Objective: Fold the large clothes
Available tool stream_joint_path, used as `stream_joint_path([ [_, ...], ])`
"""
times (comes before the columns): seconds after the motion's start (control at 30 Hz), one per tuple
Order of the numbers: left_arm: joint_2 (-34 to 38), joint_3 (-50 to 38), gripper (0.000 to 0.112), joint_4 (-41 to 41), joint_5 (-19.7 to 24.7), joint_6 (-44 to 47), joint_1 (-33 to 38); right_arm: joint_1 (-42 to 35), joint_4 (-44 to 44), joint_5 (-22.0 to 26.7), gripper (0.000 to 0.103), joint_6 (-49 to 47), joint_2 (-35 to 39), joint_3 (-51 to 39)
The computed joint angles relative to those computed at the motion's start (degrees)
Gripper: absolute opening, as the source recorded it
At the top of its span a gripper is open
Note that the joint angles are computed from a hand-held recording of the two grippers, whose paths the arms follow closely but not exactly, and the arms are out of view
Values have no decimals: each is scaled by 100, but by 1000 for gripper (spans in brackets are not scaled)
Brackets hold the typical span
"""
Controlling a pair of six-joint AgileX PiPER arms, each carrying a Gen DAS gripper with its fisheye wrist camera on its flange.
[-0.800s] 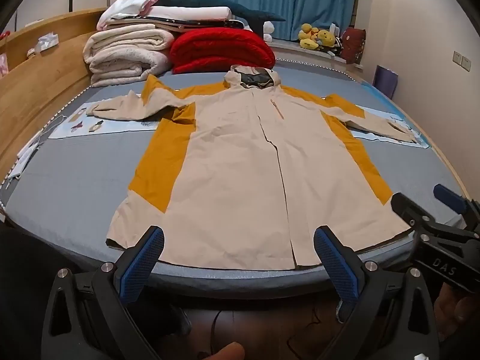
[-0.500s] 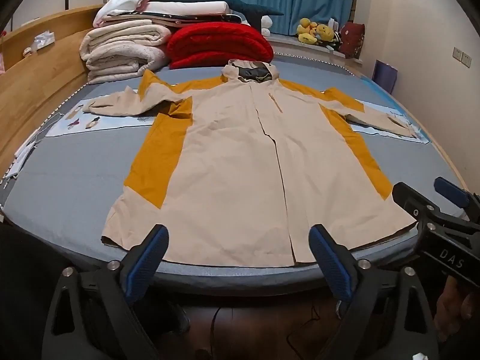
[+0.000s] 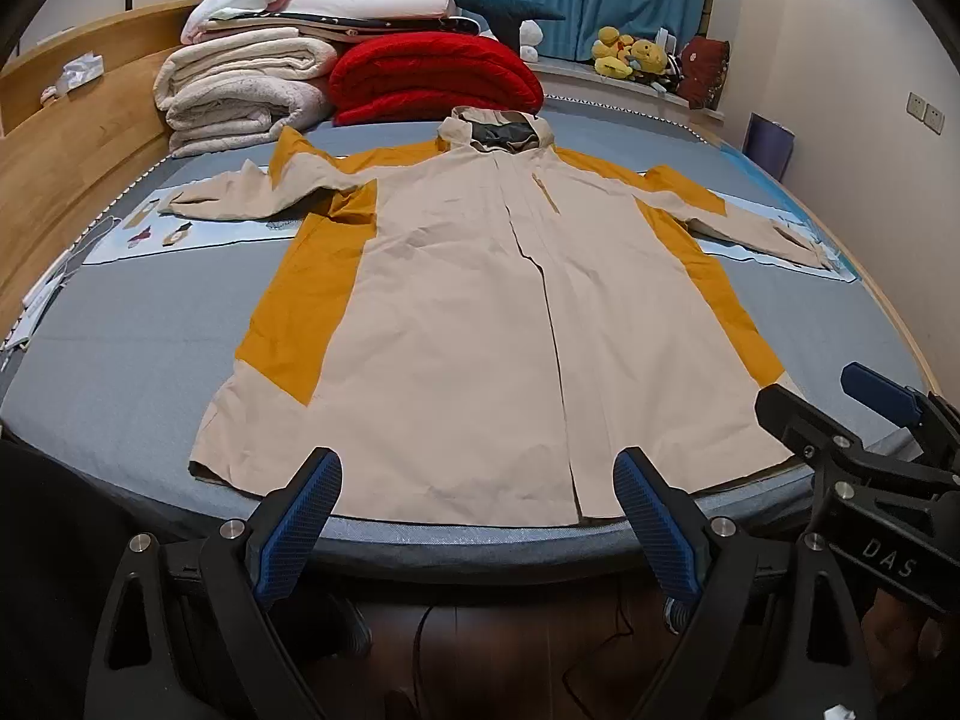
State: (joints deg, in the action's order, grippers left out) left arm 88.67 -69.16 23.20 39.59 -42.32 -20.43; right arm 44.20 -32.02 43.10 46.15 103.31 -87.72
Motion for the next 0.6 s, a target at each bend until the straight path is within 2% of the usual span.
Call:
stream_joint_path([
  [0.6, -3, 11, 90, -26, -9, 16, 7, 54, -27, -23, 87, -76, 31, -7],
])
